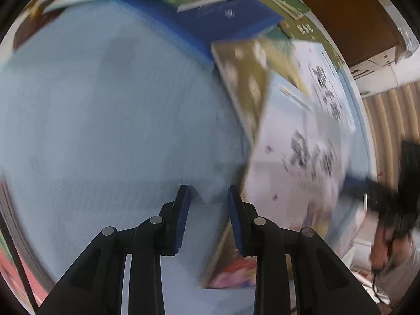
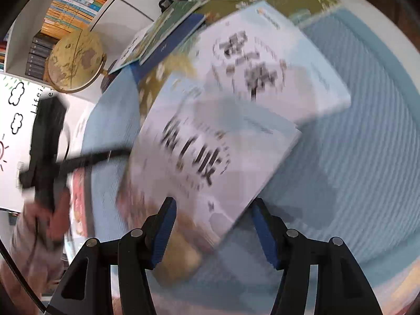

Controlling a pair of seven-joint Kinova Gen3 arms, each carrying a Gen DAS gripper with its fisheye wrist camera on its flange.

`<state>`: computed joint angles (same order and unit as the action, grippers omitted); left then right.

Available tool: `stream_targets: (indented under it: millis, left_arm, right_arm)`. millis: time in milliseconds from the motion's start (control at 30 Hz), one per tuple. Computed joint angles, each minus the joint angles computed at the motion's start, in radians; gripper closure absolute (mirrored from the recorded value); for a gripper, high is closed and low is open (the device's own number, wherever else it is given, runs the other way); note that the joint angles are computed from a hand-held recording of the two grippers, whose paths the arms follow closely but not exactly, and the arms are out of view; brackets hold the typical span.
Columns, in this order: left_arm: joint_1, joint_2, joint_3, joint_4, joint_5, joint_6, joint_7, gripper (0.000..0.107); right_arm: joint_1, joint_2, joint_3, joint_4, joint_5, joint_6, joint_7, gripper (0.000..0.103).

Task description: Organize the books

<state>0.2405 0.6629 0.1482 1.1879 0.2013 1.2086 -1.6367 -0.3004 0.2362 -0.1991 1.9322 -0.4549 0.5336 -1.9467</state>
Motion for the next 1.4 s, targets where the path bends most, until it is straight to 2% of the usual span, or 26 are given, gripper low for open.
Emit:
stream_targets:
  millis: [67,133,200,267,367,433,500,567,633,700,833,933,1000,1133,1233,1300,1400]
  left_arm:
    - [-0.029,-0.042,0.017,0.093,0.048,-0.016,-0.016,0.081]
    - [-0.072,-0.077,0.034,0.183,0.124,-0.069,-0.043,0.081]
    - [-0.110,-0.088,0.040,0.224,0.185,-0.090,-0.042,0.081]
    - [-0.138,-0.091,0.029,0.249,0.263,-0.084,-0.063,0.081]
    - [-0.229,-0.089,0.098,0.303,0.362,-0.083,-0.138,0.081]
    - [-0.229,-0.092,0.101,0.326,0.404,-0.075,-0.192,0.081]
    - [-0.188,-0.075,0.090,0.323,0.399,-0.073,-0.192,0.080]
    - [-0.183,-0.050,0.081,0.324,0.409,-0.064,-0.189,0.081]
    - [-0.199,-0.040,0.093,0.342,0.442,-0.089,-0.205,0.080]
    - [-0.213,-0.030,0.089,0.344,0.474,-0.084,-0.211,0.081]
    - [-0.243,-0.020,0.082,0.343,0.495,-0.059,-0.221,0.089]
    - [-0.239,-0.014,0.071,0.328,0.480,-0.041,-0.208,0.091]
    - [-0.229,-0.006,0.067,0.305,0.464,-0.033,-0.194,0.091]
    - [-0.210,0.011,0.067,0.266,0.450,-0.034,-0.162,0.091]
    - [-0.205,0.018,0.066,0.244,0.441,-0.040,-0.144,0.091]
    - [-0.183,0.018,0.055,0.217,0.408,-0.032,-0.103,0.090]
    - [-0.154,-0.007,0.037,0.206,0.342,-0.025,-0.055,0.089]
  right_arm:
    - [0.060,0.033,-0.031,-0.023,-0.024,-0.012,0.051,0.044]
    - [0.152,0.076,-0.085,-0.052,-0.088,0.007,0.133,0.041]
    - [0.232,0.090,-0.141,-0.067,-0.132,0.036,0.214,0.041]
    - [0.324,0.072,-0.228,-0.039,-0.182,0.032,0.295,0.041]
    - [0.457,0.021,-0.349,0.040,-0.242,0.065,0.417,0.041]
    - [0.490,0.006,-0.364,0.091,-0.292,0.111,0.499,0.042]
    - [0.513,0.014,-0.359,0.146,-0.366,0.147,0.580,0.051]
    - [0.593,0.021,-0.422,0.200,-0.447,0.121,0.661,0.054]
    - [0.642,0.035,-0.444,0.230,-0.528,0.112,0.739,0.054]
    - [0.624,0.045,-0.407,0.244,-0.603,0.116,0.820,0.054]
    - [0.487,0.052,-0.224,0.232,-0.667,0.190,0.926,0.054]
    - [0.372,0.084,-0.085,0.195,-0.705,0.243,0.981,0.054]
    - [0.331,0.096,-0.022,0.186,-0.727,0.276,1.015,0.055]
    - [0.329,0.114,-0.010,0.162,-0.710,0.300,1.026,0.057]
    - [0.293,0.129,0.056,0.144,-0.708,0.347,1.039,0.061]
    - [0.294,0.134,0.062,0.132,-0.688,0.351,1.022,0.068]
    - [0.300,0.146,0.059,0.116,-0.681,0.353,1.010,0.070]
